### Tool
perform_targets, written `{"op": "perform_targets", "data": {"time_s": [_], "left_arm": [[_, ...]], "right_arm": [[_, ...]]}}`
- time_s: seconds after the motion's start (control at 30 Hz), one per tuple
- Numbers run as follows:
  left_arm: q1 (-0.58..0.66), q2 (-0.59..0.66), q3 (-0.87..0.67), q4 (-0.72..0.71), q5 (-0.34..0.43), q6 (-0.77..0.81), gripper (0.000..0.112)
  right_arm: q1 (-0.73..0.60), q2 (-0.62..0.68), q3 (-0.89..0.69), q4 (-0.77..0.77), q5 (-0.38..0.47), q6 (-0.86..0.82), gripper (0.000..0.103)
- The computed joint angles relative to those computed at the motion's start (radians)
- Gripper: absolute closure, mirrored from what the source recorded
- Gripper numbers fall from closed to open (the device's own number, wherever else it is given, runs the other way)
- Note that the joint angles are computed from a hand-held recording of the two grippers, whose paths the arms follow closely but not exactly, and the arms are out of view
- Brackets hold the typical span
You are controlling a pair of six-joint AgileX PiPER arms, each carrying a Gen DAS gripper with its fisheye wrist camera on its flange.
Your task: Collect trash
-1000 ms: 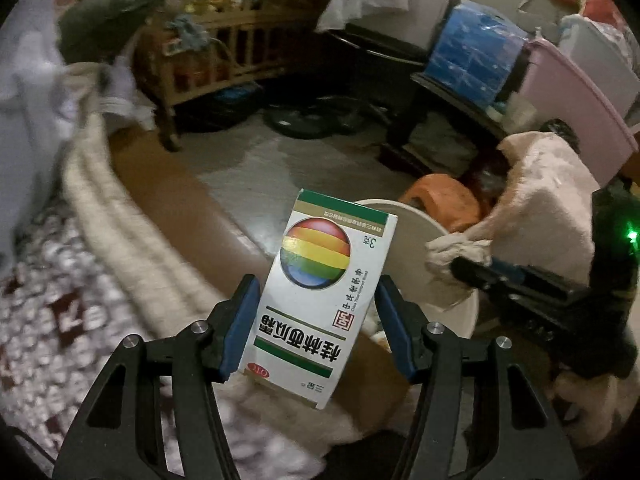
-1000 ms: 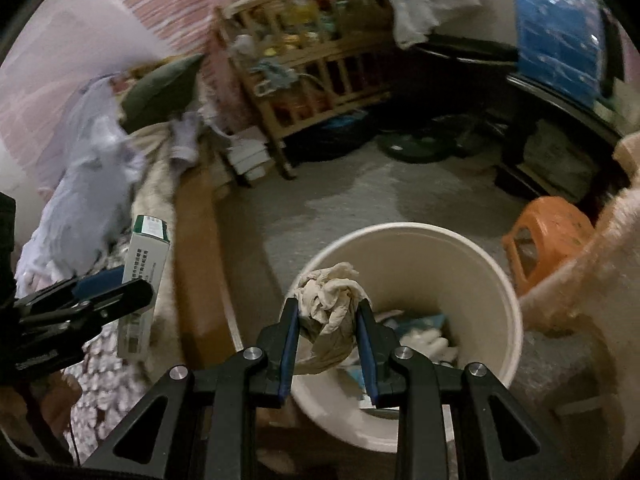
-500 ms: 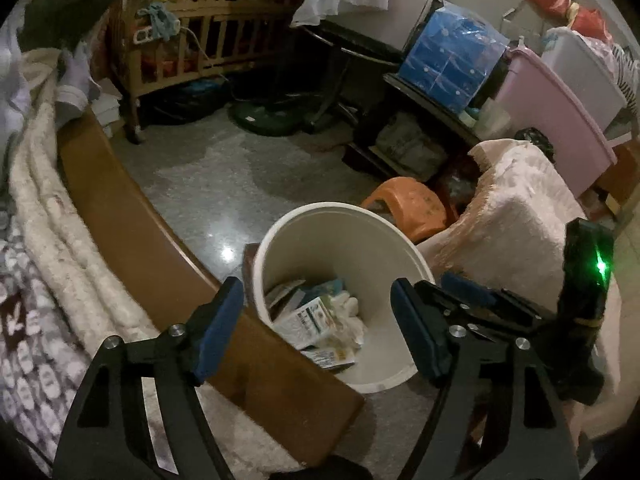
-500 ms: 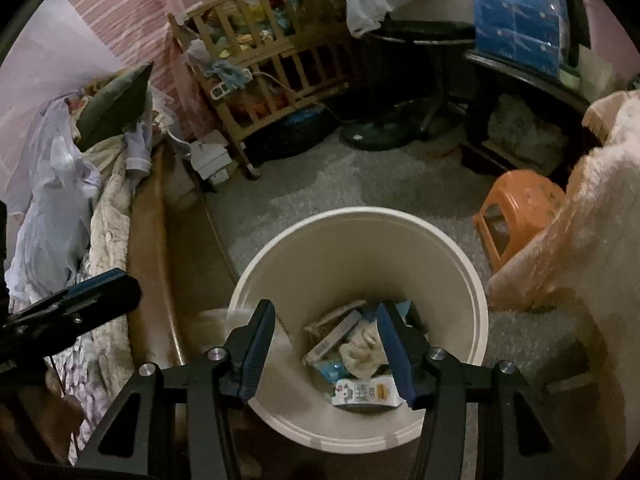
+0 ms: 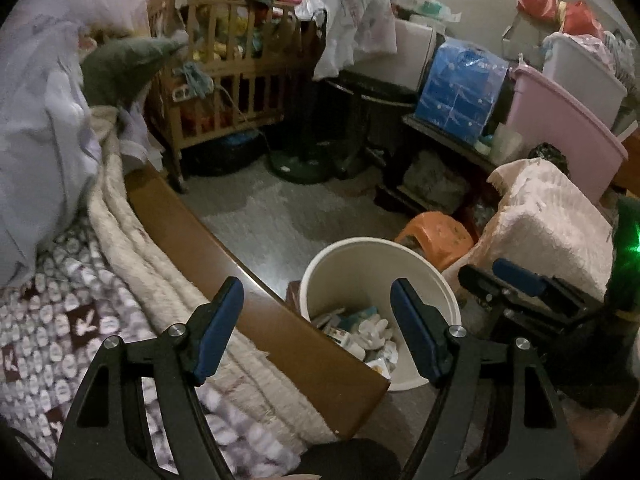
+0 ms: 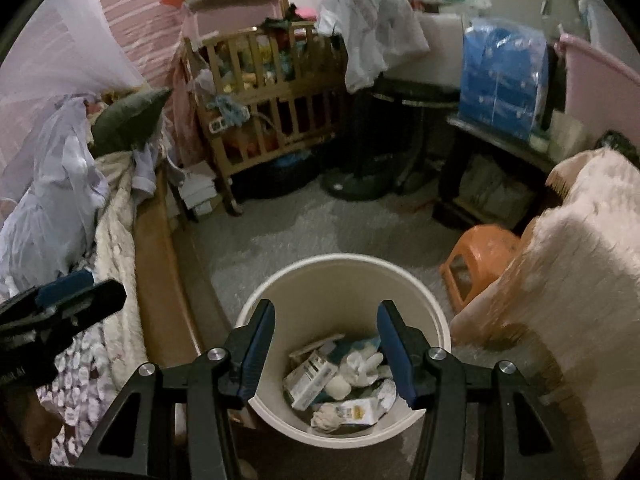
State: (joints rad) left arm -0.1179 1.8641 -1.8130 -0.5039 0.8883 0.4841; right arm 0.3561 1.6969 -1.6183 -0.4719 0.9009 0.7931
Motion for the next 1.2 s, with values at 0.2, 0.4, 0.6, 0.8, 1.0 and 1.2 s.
{"op": "perform_targets", "data": {"time_s": [0.2,0.4,0.6,0.8,1.0,1.2], "left_arm": [[0.031,-0.067,0.082,-0.043,-0.053,0.045,0.037],[0.063,-0.091,0.103,-0.071,-0.067,0.069,0.037],[0.077,-0.099,0.113,-0.074,-0.081,0.073,0.037],[0.079,-0.107,0.123,-0.066,-0.093,0.072,0.037],[0.081,-0.109,0.128,-0.062,-0.1,0.07,0.037],[0.084,-0.107,0.128,-0.062,-0.1,0.073,0.037]], "right_arm": [[0.064,0.001,-0.064,-0.075,0.055,0.048,0.049],[0.106,0.008,-0.11,-0.122,0.094,0.06,0.044],[0.123,0.019,-0.146,-0.133,0.121,0.053,0.043],[0.135,0.024,-0.159,-0.138,0.137,0.055,0.043],[0.136,0.039,-0.186,-0.126,0.153,0.036,0.042],[0.14,0.045,-0.193,-0.128,0.16,0.031,0.041]]}}
